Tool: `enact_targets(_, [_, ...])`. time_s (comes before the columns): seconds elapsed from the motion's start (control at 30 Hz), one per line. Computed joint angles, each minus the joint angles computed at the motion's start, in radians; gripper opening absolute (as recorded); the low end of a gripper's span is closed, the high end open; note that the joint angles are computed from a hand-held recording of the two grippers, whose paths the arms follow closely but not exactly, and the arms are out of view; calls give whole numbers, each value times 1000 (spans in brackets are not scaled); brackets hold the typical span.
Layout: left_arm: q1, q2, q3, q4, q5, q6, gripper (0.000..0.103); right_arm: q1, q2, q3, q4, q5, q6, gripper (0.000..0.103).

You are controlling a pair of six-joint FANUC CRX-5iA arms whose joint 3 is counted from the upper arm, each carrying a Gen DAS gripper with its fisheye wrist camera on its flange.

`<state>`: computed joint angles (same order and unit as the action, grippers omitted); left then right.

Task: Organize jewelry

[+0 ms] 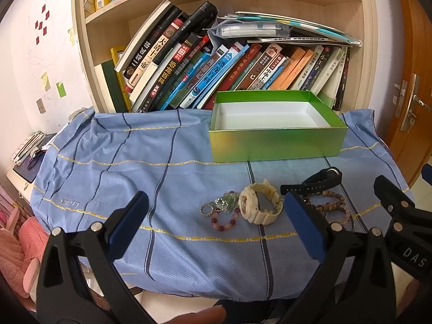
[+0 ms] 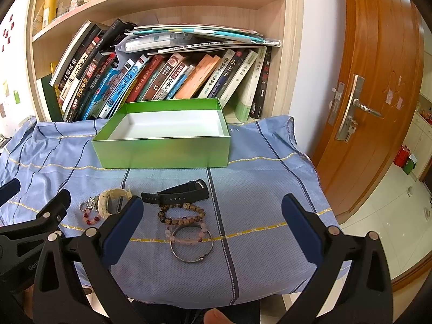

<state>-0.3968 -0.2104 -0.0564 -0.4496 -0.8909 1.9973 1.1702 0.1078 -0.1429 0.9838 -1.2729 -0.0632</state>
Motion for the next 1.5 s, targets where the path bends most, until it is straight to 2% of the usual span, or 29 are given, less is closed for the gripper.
enact_targets(1.5, [17,9,6,19,-3,-22,99,-9,13,11,-5,12,10,100])
